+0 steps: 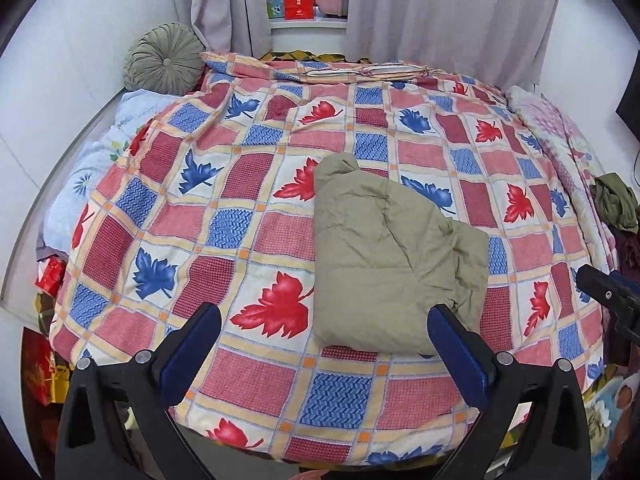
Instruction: Fold large clothes
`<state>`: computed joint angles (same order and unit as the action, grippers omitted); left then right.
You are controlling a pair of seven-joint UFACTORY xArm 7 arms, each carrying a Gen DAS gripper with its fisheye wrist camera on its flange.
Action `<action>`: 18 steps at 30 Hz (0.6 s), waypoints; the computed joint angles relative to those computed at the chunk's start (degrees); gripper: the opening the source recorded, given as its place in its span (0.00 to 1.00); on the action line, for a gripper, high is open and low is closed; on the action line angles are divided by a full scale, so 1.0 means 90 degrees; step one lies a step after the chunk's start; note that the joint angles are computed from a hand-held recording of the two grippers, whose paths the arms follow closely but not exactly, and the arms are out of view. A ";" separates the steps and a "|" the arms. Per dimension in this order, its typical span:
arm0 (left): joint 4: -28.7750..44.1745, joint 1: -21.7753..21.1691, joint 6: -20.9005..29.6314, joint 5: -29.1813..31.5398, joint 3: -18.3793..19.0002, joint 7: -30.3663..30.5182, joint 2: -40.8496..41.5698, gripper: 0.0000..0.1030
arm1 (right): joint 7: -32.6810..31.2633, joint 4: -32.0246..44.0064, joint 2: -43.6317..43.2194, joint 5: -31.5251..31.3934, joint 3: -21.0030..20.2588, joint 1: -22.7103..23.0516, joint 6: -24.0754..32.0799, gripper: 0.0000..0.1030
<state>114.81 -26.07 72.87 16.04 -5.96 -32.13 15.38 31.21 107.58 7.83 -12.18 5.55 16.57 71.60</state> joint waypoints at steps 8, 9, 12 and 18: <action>0.0059 0.0004 0.0036 -0.0014 0.0005 0.0021 0.0022 1.00 | 0.0004 0.0082 0.0050 -0.0078 -0.0009 0.0037 0.0012 0.87; 0.0044 -0.0011 0.0038 0.0001 0.0005 -0.0005 0.0014 1.00 | 0.0014 0.0096 0.0059 -0.0088 -0.0009 0.0043 0.0017 0.87; 0.0112 -0.0005 0.0075 -0.0002 0.0005 0.0029 0.0040 1.00 | -0.0015 0.0109 0.0067 -0.0081 -0.0016 0.0037 0.0025 0.87; 0.0136 -0.0033 0.0090 0.0015 0.0015 0.0004 0.0050 1.00 | 0.0006 0.0112 0.0069 -0.0094 -0.0016 0.0051 0.0026 0.87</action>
